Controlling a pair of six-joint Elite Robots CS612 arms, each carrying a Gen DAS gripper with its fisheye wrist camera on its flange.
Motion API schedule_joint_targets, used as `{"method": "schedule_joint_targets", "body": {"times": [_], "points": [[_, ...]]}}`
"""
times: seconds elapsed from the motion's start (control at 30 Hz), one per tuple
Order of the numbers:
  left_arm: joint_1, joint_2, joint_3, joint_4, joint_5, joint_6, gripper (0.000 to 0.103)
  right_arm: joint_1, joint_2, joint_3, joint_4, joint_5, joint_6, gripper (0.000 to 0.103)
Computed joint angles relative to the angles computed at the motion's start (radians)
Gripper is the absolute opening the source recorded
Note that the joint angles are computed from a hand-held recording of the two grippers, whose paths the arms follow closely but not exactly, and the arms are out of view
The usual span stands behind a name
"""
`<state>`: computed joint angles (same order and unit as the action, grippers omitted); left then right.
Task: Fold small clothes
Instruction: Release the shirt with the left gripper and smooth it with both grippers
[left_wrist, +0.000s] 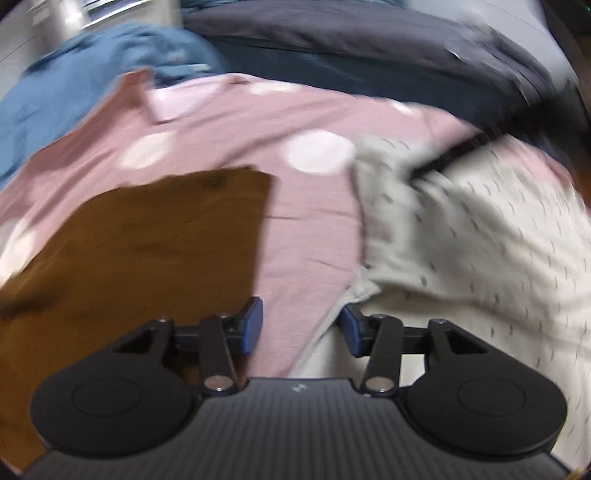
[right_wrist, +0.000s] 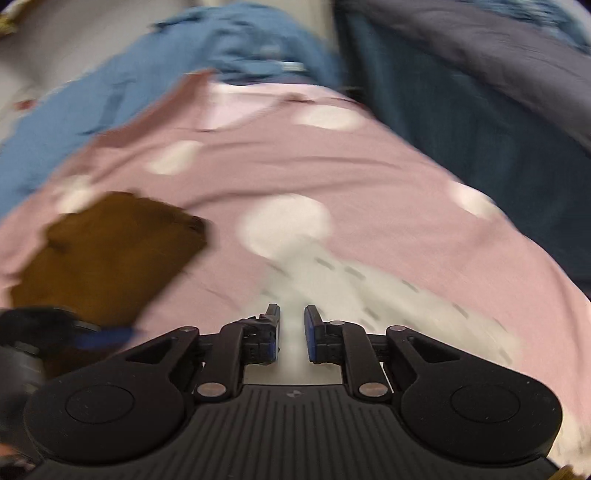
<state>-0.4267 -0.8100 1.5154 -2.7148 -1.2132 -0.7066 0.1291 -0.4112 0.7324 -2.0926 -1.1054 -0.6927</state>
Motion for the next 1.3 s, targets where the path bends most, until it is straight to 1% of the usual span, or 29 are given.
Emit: {"method": "schedule_joint_targets", "body": {"times": [0.03,0.07,0.1,0.13,0.17,0.23,0.27,0.3,0.33,0.4,0.43,0.5,0.53,0.57,0.6,0.67,0.73,0.77,0.8,0.83,0.87,0.9,0.93,0.97,1.03,1.1,1.17,1.23,1.3], "points": [[-0.004,-0.008,0.018,-0.060,0.006,-0.004,0.044,-0.014,-0.026,0.067,-0.101,0.027,0.066,0.032],[-0.008,-0.013,0.030,-0.113,0.009,0.009,0.048,-0.031,-0.049,0.126,-0.188,0.074,0.140,0.036],[-0.012,-0.014,0.033,-0.151,0.010,0.038,0.051,-0.045,-0.069,0.173,-0.245,0.109,0.191,0.040],[-0.016,-0.011,0.028,-0.177,0.004,0.074,0.055,-0.059,-0.090,0.220,-0.298,0.120,0.224,0.044],[-0.017,-0.004,0.017,-0.194,-0.010,0.112,0.055,-0.067,-0.113,0.267,-0.357,0.101,0.239,0.044],[-0.022,0.011,-0.021,-0.179,-0.015,0.182,0.055,-0.082,-0.156,0.356,-0.460,0.013,0.264,0.046],[-0.027,0.021,-0.044,-0.171,-0.005,0.214,0.055,-0.092,-0.173,0.390,-0.498,-0.026,0.302,0.047],[-0.028,0.035,-0.066,-0.181,-0.019,0.243,0.055,-0.102,-0.186,0.419,-0.525,-0.061,0.346,0.049],[-0.026,0.049,-0.089,-0.193,-0.053,0.272,0.055,-0.111,-0.197,0.443,-0.536,-0.100,0.382,0.056],[-0.022,0.084,-0.142,-0.189,-0.114,0.341,0.055,-0.127,-0.220,0.496,-0.569,-0.168,0.412,0.058],[-0.022,0.104,-0.174,-0.159,-0.121,0.375,0.055,-0.137,-0.233,0.530,-0.594,-0.184,0.402,0.059],[-0.025,0.139,-0.240,-0.050,-0.075,0.422,0.055,-0.148,-0.247,0.570,-0.609,-0.207,0.386,0.068],[-0.025,0.151,-0.260,-0.006,-0.051,0.431,0.057,-0.152,-0.252,0.582,-0.606,-0.222,0.382,0.074],[-0.023,0.163,-0.281,0.046,-0.023,0.428,0.064,-0.156,-0.255,0.592,-0.608,-0.240,0.380,0.075],[-0.022,0.173,-0.297,0.090,0.004,0.415,0.068,-0.157,-0.256,0.602,-0.618,-0.267,0.378,0.075],[-0.010,0.181,-0.301,0.112,0.003,0.391,0.091,-0.160,-0.262,0.630,-0.644,-0.342,0.376,0.075],[0.000,0.180,-0.288,0.089,-0.015,0.396,0.098,-0.178,-0.269,0.656,-0.661,-0.328,0.395,0.074],[0.004,0.180,-0.287,0.089,-0.024,0.407,0.100,-0.185,-0.271,0.669,-0.682,-0.310,0.394,0.073],[0.007,0.179,-0.287,0.090,-0.033,0.418,0.100,-0.187,-0.274,0.678,-0.697,-0.312,0.384,0.073],[0.008,0.177,-0.288,0.098,-0.032,0.429,0.101,-0.187,-0.278,0.685,-0.705,-0.329,0.373,0.074],[0.007,0.177,-0.293,0.113,-0.026,0.436,0.102,-0.184,-0.280,0.686,-0.700,-0.359,0.378,0.082],[0.007,0.176,-0.300,0.132,-0.019,0.438,0.102,-0.183,-0.283,0.683,-0.680,-0.379,0.406,0.084],[0.008,0.174,-0.304,0.148,-0.014,0.438,0.100,-0.189,-0.290,0.685,-0.670,-0.367,0.447,0.083],[0.006,0.166,-0.299,0.149,-0.011,0.438,0.100,-0.200,-0.301,0.698,-0.677,-0.325,0.491,0.082],[0.004,0.135,-0.254,0.087,-0.029,0.451,0.101,-0.222,-0.329,0.734,-0.712,-0.230,0.534,0.085],[0.001,0.096,-0.196,0.026,-0.050,0.460,0.101,-0.240,-0.360,0.766,-0.723,-0.144,0.523,0.085],[-0.006,0.056,-0.132,-0.023,-0.061,0.460,0.103,-0.261,-0.391,0.799,-0.728,-0.039,0.500,0.087],[-0.014,0.018,-0.076,-0.031,-0.075,0.455,0.103,-0.276,-0.418,0.822,-0.714,0.028,0.492,0.092],[-0.028,-0.017,-0.026,-0.025,-0.081,0.446,0.102,-0.291,-0.446,0.842,-0.680,0.106,0.448,0.092]]}}
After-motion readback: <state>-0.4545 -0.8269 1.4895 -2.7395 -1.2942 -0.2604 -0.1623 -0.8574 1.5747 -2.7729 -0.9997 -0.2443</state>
